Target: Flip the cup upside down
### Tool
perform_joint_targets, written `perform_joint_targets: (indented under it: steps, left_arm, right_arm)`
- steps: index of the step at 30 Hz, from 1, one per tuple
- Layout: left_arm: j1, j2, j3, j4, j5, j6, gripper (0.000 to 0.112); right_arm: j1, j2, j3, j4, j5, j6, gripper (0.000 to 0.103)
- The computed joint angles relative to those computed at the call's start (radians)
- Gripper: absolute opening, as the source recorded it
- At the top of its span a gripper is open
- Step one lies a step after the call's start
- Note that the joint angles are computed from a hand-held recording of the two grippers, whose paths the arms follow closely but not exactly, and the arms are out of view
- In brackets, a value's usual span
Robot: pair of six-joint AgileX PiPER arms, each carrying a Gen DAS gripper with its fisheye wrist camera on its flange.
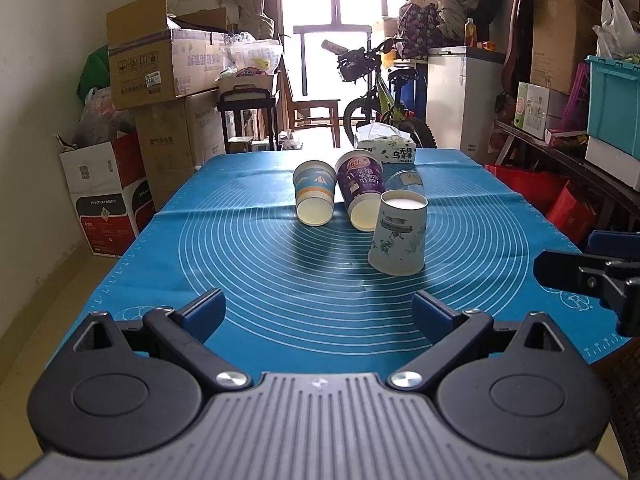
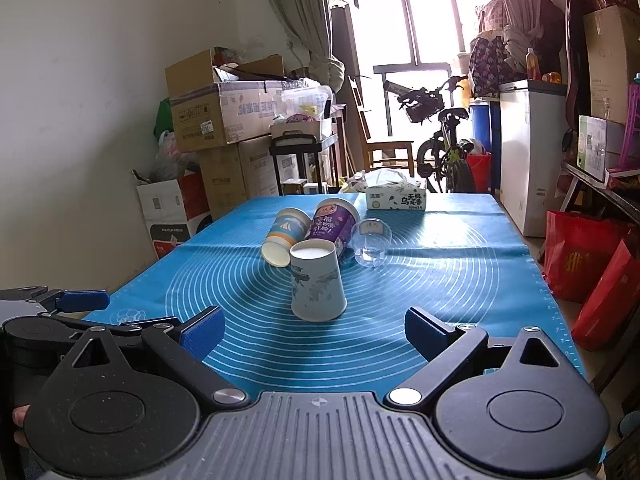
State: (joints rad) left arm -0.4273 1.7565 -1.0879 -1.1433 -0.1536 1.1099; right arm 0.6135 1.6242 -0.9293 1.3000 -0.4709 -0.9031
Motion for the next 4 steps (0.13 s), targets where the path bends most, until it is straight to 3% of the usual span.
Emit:
perform_joint_targets:
  steps: [4]
  left_arm:
    - [0.005, 0.002, -0.003, 0.022, 0.012, -0.021, 0.098]
  right_arm:
    - [-0.006, 0.000, 0.000, -0.004, 0.005, 0.003, 0.098]
